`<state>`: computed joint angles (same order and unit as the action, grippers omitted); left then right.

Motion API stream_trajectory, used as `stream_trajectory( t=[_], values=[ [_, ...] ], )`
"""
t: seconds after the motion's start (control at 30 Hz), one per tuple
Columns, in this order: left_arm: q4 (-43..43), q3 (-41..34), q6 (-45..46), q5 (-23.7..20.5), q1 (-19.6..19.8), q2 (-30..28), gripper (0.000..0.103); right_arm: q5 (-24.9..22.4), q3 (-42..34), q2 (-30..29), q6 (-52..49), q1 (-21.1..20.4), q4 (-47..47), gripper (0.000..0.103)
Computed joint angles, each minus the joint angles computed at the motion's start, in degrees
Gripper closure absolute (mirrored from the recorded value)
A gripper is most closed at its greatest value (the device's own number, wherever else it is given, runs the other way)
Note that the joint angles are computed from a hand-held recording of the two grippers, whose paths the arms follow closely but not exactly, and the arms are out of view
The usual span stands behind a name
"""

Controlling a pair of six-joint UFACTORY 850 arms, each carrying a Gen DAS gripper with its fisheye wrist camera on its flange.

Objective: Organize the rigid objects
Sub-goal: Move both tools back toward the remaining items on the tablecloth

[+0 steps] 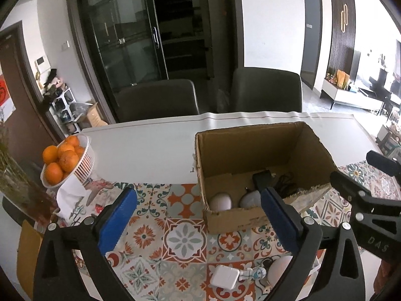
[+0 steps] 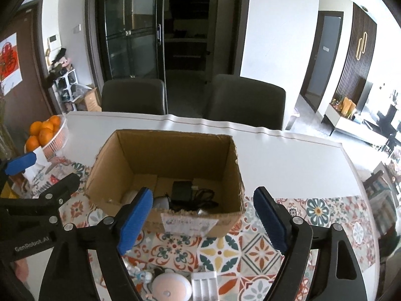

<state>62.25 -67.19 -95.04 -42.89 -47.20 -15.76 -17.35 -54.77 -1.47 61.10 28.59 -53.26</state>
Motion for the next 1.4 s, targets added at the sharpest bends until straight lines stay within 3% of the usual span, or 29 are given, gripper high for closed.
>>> stream_trajectory(
  t=[0.17,0.7,1.27,1.4],
  values=[
    [1.9,2.2,-3.0,-2.2,-1.5,1.1,0.0,-0.2,2.3,1.8,1.7,1.1,-1.6,0.02],
    [-0.1,6.7,-6.7,-2.0,-4.5,2.3,0.0,0.4,8.5,4.9,2.3,2.9,-1.5,0.02],
    [-4.4,11.9,-10.6,0.4,-6.1,2.6,0.0,2.2,12.5,5.0,-4.7,4.6,4.9,0.02],
    [-4.7,12.7,-11.6,-1.0,-7.0,2.3,0.0,3.0,13.1,4.4,-7.6,4.9,7.6,0.02]
  ],
)
